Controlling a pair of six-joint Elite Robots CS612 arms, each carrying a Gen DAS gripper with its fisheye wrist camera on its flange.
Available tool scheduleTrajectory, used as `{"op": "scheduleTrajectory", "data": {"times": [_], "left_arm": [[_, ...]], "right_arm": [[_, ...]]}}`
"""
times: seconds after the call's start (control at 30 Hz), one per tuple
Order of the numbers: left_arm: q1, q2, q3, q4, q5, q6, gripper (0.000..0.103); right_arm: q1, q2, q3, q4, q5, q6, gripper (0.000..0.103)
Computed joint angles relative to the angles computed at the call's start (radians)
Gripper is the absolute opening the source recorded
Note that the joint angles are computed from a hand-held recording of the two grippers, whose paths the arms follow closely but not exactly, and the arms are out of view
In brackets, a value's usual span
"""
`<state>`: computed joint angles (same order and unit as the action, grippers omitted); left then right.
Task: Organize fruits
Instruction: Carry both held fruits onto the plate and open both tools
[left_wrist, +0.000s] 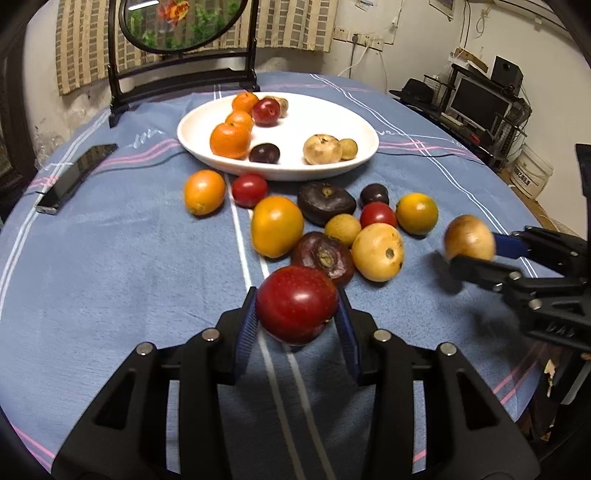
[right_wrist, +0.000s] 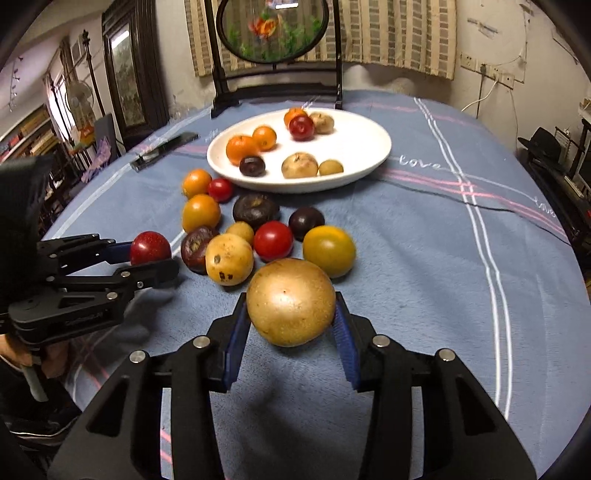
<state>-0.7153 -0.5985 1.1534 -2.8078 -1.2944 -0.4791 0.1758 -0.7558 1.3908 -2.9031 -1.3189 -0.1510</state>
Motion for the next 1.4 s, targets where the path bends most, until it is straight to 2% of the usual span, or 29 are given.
{"op": "scheduleTrajectory", "data": {"times": [0.17,0.33,0.5,0.6,0.67,0.73,0.87,0.97,1.07,1.13,1.2,1.23,1.27,1.3,1.33,1.4], "left_arm": [[0.003,-0.009,-0.016,-0.022,0.005,0.054,0.041],[0.015,0.012,-0.098,-0.010,0.009,0.099,0.041],[0.037,0.054,-0.207,0.037,0.010,0.065,0.041],[0.046,0.095,-0.301,0.101,0.036,0.065,0.041],[0.053,0.135,-0.387,0.161,0.038,0.062,0.041],[0.059,0.179,-0.476,0.217,0.033,0.049,0.041],[0.069,0.278,-0.659,0.353,0.072,0.017,0.041],[0.073,0.312,-0.710,0.387,0.064,0.015,0.041],[0.069,0.327,-0.726,0.387,0.089,0.036,0.041],[0.066,0.327,-0.717,0.369,0.106,0.062,0.041],[0.068,0.318,-0.692,0.329,0.101,0.055,0.043],[0.067,0.317,-0.687,0.325,0.115,0.050,0.054],[0.064,0.314,-0.680,0.319,0.144,0.045,0.068],[0.061,0.310,-0.670,0.309,0.179,0.037,0.074],[0.062,0.298,-0.646,0.294,0.198,0.019,0.081],[0.068,0.281,-0.621,0.295,0.164,-0.018,0.085]], "right_arm": [[-0.007,-0.006,-0.002,-0.047,0.043,0.019,0.044],[-0.002,0.003,-0.044,-0.067,0.065,-0.003,0.044],[0.007,0.033,-0.122,-0.058,0.060,-0.006,0.044],[0.009,0.062,-0.192,-0.037,0.061,0.019,0.044],[0.015,0.091,-0.251,-0.022,0.027,0.037,0.044],[0.026,0.132,-0.326,0.014,-0.041,0.042,0.044],[0.024,0.203,-0.442,0.102,-0.059,0.112,0.044],[0.015,0.232,-0.474,0.133,-0.029,0.133,0.044],[0.008,0.242,-0.480,0.145,0.003,0.146,0.044],[0.009,0.243,-0.482,0.163,-0.007,0.150,0.045],[0.012,0.248,-0.478,0.114,-0.033,0.165,0.046],[0.014,0.252,-0.480,0.098,-0.049,0.167,0.046],[0.014,0.254,-0.480,0.083,-0.064,0.174,0.052],[0.014,0.255,-0.477,0.067,-0.075,0.182,0.061],[0.013,0.254,-0.469,0.041,-0.080,0.196,0.065],[0.010,0.253,-0.465,0.035,-0.070,0.205,0.065]]}}
